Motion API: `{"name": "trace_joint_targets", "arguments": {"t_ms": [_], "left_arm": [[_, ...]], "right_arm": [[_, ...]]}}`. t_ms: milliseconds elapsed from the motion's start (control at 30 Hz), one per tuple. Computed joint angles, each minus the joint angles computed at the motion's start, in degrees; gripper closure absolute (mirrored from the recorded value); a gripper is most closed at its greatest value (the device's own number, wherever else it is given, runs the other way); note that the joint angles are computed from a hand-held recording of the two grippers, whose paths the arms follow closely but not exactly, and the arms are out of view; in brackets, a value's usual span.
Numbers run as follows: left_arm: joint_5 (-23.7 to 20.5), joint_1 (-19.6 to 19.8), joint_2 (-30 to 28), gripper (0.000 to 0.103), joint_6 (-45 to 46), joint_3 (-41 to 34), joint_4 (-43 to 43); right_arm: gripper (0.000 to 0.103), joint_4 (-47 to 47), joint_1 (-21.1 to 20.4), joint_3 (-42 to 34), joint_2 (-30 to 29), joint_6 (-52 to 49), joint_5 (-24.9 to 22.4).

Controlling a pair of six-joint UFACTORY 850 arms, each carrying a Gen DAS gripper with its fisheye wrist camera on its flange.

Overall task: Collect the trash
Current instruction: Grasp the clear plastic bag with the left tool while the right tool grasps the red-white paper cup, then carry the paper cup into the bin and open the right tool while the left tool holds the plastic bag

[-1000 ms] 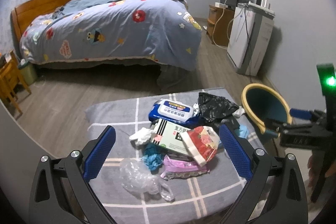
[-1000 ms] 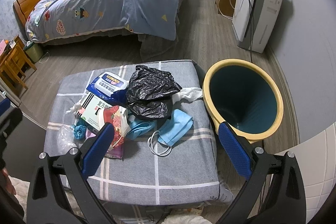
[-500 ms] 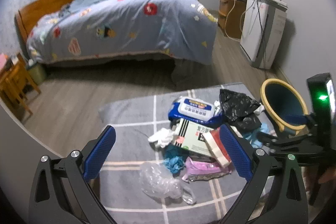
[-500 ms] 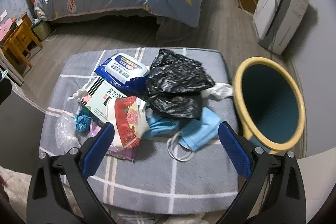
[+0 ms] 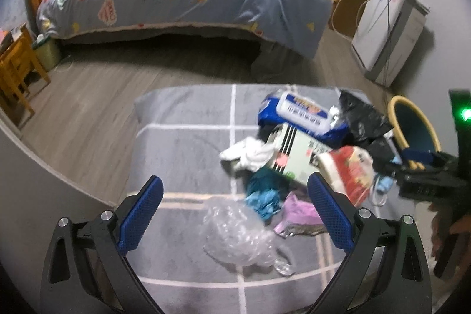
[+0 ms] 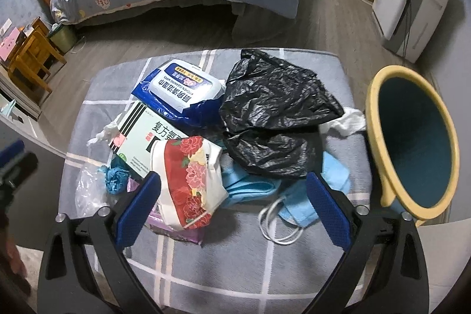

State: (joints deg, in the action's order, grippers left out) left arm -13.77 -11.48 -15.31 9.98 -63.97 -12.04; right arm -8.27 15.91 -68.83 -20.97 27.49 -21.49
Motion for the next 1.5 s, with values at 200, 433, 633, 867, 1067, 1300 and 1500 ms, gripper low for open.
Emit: {"name": "trace_joint_targets", "arguments": {"t_ms": [200, 433, 633, 867, 1067, 1300, 1500], "left_arm": [[1.5, -1.9, -2.0, 0.008, -14.9, 2.0, 15.6], [-3.3, -2.3, -5.8, 0.031, -9.3, 1.0, 11.7], [-5.1, -1.5, -6.7, 0.056, -4.7, 0.5, 8.1], [-2.4, -1.8, -4.2, 0.076, -12.0, 1.5, 13.7], [1.9, -1.3, -0.5, 0.077, -12.4, 3.4, 11.7], [7.4, -2.7, 2.7, 0.077, 1.4, 4.0, 0.4], [9.7, -5.4, 4.1, 0.077, 13.7, 3.6, -10.1]], "right_arm": [[0.026, 0.9, 0.6, -2.2, -2.7, -1.2, -1.1], [0.052, 2.6, 0.8, -3.7, -4.9, -3.1, -2.9], [0.086, 7.7, 0.0, -3.8, -5.1, -7.0, -3.5], [0.093, 10.6, 0.2, -2.3, -2.6, -10.4, -1.9], [0.093, 7.4, 0.2, 0.3, 1.7, -6.8, 0.3], [0.093, -7.8, -0.3, 2.9, 7.4, 5.8, 1.8], [0.093, -16.1, -4.9, 5.5, 12.8, 12.9, 2.9]]}}
